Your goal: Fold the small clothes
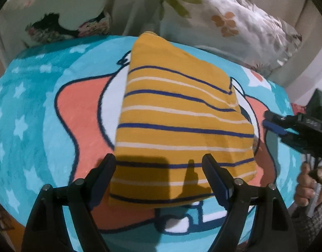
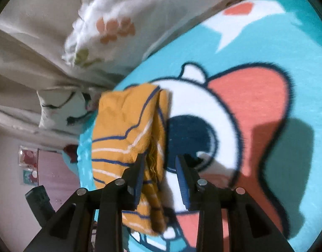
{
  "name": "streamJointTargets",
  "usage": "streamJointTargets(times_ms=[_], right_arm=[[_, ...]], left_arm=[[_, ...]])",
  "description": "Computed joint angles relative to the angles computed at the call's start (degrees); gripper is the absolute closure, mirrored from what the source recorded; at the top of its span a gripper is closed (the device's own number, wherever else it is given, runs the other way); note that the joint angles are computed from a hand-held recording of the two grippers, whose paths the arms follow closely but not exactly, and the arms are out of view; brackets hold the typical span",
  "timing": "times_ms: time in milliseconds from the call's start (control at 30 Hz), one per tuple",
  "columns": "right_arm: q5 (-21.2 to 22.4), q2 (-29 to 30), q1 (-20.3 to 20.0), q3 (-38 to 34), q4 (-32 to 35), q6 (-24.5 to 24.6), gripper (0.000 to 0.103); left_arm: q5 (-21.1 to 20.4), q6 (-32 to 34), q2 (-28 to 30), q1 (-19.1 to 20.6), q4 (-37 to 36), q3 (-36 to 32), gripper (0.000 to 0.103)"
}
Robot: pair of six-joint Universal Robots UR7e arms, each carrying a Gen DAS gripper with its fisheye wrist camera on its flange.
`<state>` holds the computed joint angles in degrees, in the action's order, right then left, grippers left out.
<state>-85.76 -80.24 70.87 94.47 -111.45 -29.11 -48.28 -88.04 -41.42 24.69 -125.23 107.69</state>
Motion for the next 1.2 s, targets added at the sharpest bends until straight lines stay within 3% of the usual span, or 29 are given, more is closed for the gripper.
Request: streamJointTargets(times_ms=[267,533,767,1200], right_arm=[[-5.1,-5.5,4.7,7.0,-7.1,-10.4,0.069],[-8.7,-5.8,9.3,13.4,-15.1,-17.2,0.069],[-16.9,-0.7,11.9,17.1,-23.7,-20.4,0.069],[-18.5,-7.2,15.0,22.6,-30.9,-20.1,0.069]], left_arm=[[-0.1,-1.5,1.4,-0.5,4.0,-2.4,0.020],[-1.1,-11.0,0.0,-2.8,15.8,-2.6,0.020],[-4.0,-17.5,-1.3,-4.7,22.3,-1.7,0.020],[-5.4,-17.5,-5.1,-6.1,19.4,4.1,0.020]])
